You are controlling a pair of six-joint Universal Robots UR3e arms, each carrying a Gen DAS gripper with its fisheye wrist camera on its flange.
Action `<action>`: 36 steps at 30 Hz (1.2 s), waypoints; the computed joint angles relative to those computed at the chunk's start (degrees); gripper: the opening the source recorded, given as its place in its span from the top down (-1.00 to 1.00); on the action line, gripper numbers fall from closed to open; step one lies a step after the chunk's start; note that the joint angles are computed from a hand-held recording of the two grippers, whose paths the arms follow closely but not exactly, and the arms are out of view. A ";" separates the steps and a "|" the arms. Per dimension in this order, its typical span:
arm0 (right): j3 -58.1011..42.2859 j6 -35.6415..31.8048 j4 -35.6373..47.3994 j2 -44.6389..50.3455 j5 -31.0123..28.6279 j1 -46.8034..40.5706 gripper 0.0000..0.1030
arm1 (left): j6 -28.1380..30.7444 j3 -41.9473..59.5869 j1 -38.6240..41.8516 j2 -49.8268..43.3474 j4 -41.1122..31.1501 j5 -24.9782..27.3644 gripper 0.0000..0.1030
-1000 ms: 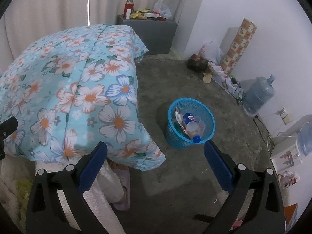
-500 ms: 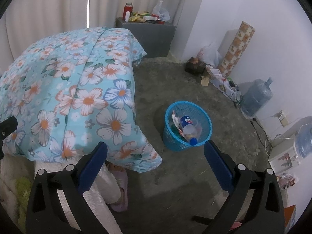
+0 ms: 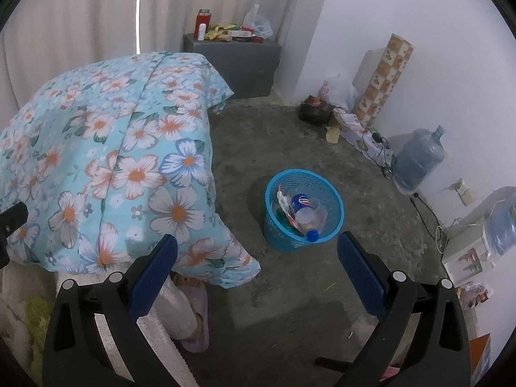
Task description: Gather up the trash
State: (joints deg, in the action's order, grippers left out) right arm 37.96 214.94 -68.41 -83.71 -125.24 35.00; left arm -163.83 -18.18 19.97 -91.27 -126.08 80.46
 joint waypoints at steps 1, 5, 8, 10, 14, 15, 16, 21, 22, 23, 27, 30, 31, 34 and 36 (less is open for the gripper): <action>-0.04 0.05 -0.01 -0.08 0.12 -0.08 -0.87 | 0.08 -0.13 0.18 0.03 0.07 0.10 -0.83; 0.05 -0.11 -0.54 -0.27 0.56 -0.21 -0.87 | 0.46 -2.10 1.10 1.05 1.27 0.12 -0.83; -0.07 -0.22 -0.65 -0.23 0.67 -0.12 -0.87 | 0.43 -2.12 1.45 1.11 1.22 0.14 -0.83; -0.15 -0.35 -0.65 -0.20 0.85 -0.16 -0.87 | 0.41 -2.11 1.50 1.11 1.21 0.19 -0.83; -0.53 -0.50 -0.66 -0.07 1.10 -0.17 -0.87 | 0.61 -2.27 1.70 1.23 1.27 0.03 -0.83; -0.76 -0.46 -0.55 0.05 1.06 -0.10 -0.87 | 0.61 -2.27 1.70 1.23 1.27 0.03 -0.83; -0.97 -0.42 -0.43 0.17 1.01 -0.05 -0.87 | 0.74 -2.34 1.87 1.28 1.25 -0.08 -0.83; -0.97 -0.30 -0.38 0.18 1.04 -0.02 -0.87 | 0.66 -2.14 1.83 1.22 1.03 0.03 -0.83; -0.97 -0.30 -0.38 0.18 1.04 -0.02 -0.87 | 0.55 -2.24 1.70 1.25 1.18 0.06 -0.83; -0.86 -0.27 -0.43 0.15 1.02 0.00 -0.87 | 0.58 -2.46 1.69 1.34 1.34 0.06 -0.83; -1.71 -0.33 -0.13 0.82 1.05 0.28 -0.87 | 0.56 -2.46 1.68 1.32 1.33 0.06 -0.83; -1.93 -0.34 -0.09 1.01 1.06 0.37 -0.87 | 0.74 -2.38 1.86 1.33 1.16 -0.06 -0.83; -1.83 -0.35 -0.21 1.04 1.04 0.49 -0.87 | 0.58 -2.42 1.69 1.31 1.29 0.07 -0.83; -1.85 -0.32 -0.21 1.11 1.07 0.57 -0.87 | 0.60 -2.55 1.73 1.37 1.33 0.03 -0.83; -1.91 -0.25 -0.15 1.13 1.01 0.56 -0.87 | 0.62 -2.57 1.78 1.39 1.33 0.02 -0.83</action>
State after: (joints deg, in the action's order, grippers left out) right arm 36.05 214.69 -68.56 -82.58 -124.23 35.56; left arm -163.21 -20.75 21.74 -89.88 -124.75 80.48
